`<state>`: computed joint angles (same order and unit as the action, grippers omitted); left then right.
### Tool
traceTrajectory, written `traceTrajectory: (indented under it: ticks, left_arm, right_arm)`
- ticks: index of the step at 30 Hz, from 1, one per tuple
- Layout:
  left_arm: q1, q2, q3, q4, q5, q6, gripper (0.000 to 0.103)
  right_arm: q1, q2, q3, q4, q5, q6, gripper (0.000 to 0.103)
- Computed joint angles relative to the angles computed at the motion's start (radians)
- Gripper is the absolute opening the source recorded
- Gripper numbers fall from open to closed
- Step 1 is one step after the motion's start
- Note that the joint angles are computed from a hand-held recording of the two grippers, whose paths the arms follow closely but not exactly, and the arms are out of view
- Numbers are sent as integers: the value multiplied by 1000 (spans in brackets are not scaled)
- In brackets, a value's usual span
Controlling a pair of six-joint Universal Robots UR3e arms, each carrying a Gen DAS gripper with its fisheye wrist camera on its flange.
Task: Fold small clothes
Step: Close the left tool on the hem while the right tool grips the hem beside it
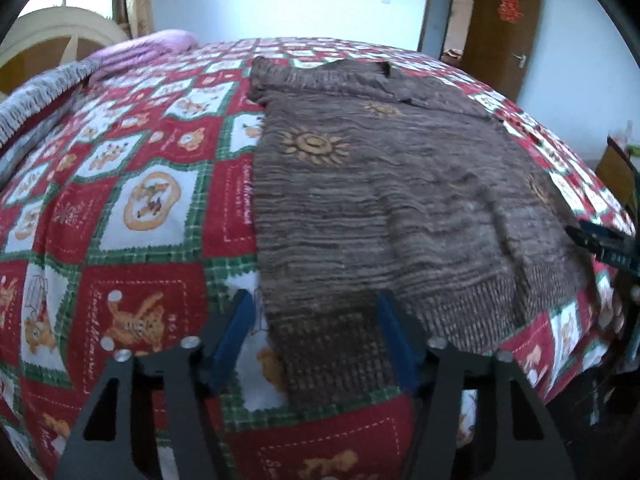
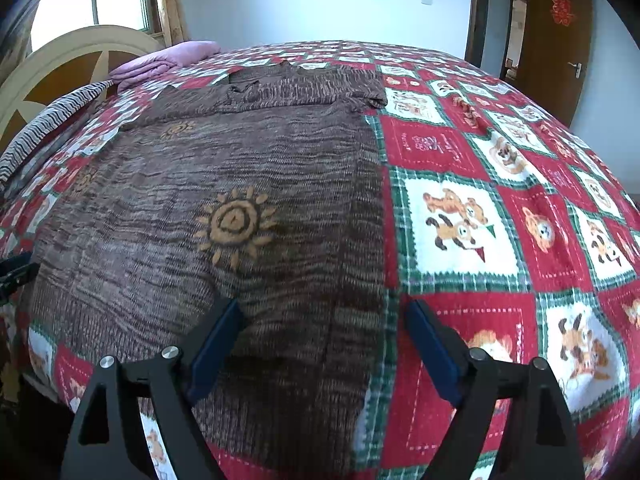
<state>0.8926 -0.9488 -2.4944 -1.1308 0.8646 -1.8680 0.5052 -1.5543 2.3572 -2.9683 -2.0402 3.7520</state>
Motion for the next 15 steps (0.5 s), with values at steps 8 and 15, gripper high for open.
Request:
traceTrajectory:
  ticks: [8,15]
  left_arm:
    - [102,52,93,-269,-46,149,7]
    - [135,51,92,-272,-54,178,6]
  right_arm:
    - [2,-52,15,55,25,7,86]
    - [-9,-177,63,157,57,63,86]
